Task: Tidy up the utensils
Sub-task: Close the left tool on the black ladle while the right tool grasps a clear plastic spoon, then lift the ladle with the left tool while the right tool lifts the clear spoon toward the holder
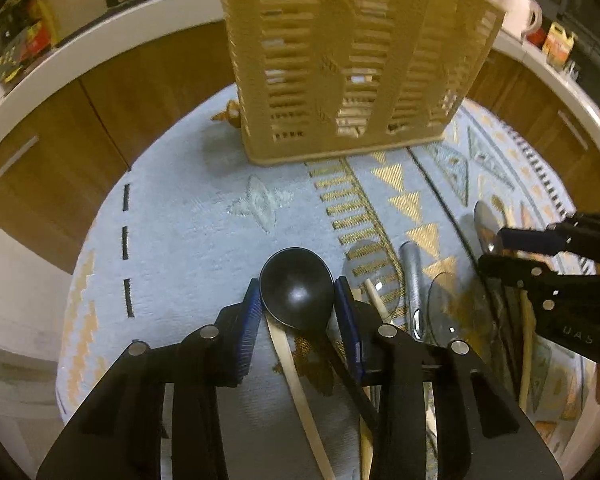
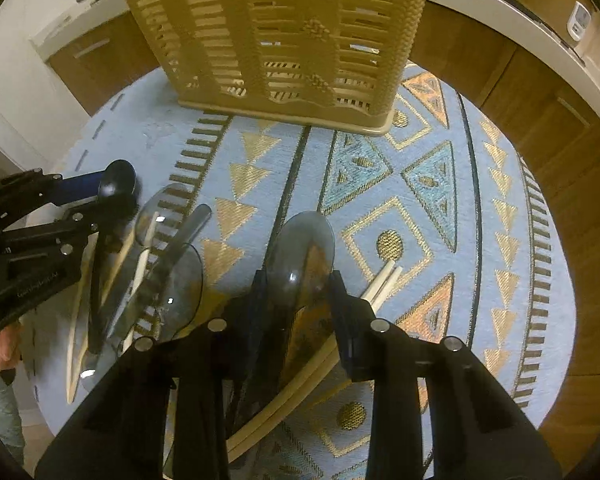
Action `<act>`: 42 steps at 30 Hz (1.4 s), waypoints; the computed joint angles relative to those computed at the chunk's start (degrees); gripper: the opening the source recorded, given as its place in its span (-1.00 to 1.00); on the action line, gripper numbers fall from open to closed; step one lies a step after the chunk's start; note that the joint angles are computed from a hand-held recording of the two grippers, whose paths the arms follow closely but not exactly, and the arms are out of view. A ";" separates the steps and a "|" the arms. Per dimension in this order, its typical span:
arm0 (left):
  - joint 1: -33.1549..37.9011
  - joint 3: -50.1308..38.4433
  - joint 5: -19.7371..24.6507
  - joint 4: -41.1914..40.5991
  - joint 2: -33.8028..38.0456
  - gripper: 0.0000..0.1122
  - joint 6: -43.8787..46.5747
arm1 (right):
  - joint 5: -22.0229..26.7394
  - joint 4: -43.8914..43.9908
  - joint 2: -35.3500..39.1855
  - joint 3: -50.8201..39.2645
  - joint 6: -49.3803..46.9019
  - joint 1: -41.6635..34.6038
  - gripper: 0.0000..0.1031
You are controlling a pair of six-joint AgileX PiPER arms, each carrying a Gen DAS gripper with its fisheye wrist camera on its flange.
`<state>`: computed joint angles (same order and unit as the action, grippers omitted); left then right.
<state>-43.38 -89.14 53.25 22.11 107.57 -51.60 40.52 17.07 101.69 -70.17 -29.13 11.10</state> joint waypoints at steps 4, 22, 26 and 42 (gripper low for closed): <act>-1.55 4.06 -2.80 4.92 -4.36 -0.39 -5.55 | 0.39 11.30 -2.59 2.88 -11.22 -4.03 -0.46; -13.17 0.12 3.70 33.36 -10.96 -0.39 -23.08 | 8.28 53.37 -17.81 13.62 -51.31 -18.66 -0.69; -11.98 -6.49 5.15 35.05 -9.50 -0.38 -19.40 | 9.84 55.94 -16.05 6.54 -49.53 -18.19 -0.69; -6.81 0.58 -2.86 33.79 -11.70 -0.38 -22.20 | 17.48 24.91 4.24 -14.96 -4.99 -17.94 0.32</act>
